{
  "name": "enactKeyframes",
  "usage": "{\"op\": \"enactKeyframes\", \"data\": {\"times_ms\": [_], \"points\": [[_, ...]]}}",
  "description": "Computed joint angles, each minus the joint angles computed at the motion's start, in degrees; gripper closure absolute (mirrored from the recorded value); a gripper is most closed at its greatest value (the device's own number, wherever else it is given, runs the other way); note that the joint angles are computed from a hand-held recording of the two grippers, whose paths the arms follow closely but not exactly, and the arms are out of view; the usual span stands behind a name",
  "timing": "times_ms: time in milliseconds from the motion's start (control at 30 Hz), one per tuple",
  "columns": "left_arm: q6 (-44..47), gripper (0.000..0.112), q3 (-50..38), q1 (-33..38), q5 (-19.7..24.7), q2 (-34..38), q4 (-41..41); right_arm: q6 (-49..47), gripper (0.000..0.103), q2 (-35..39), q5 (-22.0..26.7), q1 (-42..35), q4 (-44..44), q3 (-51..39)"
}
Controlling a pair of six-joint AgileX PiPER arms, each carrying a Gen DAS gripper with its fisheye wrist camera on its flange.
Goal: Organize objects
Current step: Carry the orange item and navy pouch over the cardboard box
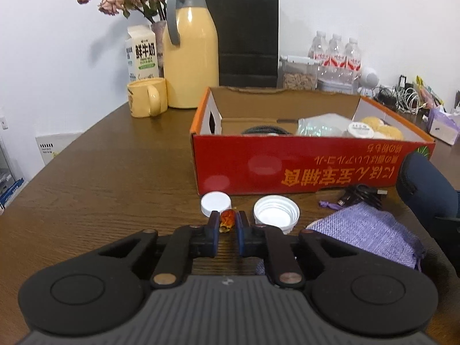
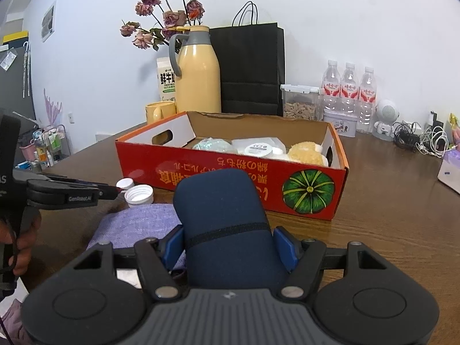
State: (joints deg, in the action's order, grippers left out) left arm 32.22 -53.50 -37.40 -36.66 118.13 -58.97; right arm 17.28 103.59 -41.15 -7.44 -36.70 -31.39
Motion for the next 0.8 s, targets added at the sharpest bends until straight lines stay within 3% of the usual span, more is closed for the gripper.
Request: {"op": "enactKeyframes", "data": {"times_ms": [433, 633, 800], "points": [[-5.03, 0.100, 3.24, -0.81, -5.71, -5.97, 7.39, 0.32, 0.037, -2.01, 0.30, 1.94, 1.63, -3.14], [-2.71, 0.100, -3.39, -0.27, -6.10, -4.98, 8.50, 1.12, 0.037, -1.81, 3.30, 4.04, 4.01, -10.11], [-0.08, 0.100, -12.45, 1.85, -2.76, -1.23, 7.85, 1.91, 0.037, 1.87, 8.45, 5.41, 5.89, -19.78]]}}
